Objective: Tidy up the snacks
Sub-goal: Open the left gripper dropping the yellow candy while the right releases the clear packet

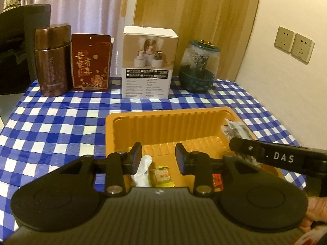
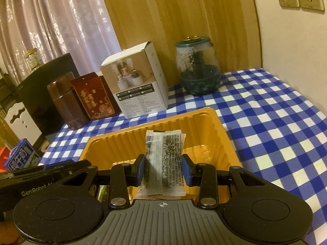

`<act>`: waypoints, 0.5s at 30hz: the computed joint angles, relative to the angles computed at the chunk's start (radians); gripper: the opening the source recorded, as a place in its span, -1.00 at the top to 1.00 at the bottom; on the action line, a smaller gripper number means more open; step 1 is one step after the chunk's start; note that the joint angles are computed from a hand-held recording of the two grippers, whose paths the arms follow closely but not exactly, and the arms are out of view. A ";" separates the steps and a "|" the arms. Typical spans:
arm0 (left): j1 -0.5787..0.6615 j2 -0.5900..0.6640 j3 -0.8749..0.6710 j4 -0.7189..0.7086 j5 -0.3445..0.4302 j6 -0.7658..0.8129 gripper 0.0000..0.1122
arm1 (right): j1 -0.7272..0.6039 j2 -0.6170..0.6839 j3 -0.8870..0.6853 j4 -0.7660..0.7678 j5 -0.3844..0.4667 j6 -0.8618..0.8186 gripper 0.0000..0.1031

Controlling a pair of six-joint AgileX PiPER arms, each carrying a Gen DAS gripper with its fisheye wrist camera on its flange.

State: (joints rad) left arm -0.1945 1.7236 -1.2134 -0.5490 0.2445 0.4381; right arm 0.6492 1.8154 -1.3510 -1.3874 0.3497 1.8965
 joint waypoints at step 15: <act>-0.003 -0.001 0.010 0.055 -0.003 -0.041 0.43 | -0.004 0.014 0.005 -0.161 -0.071 0.161 0.25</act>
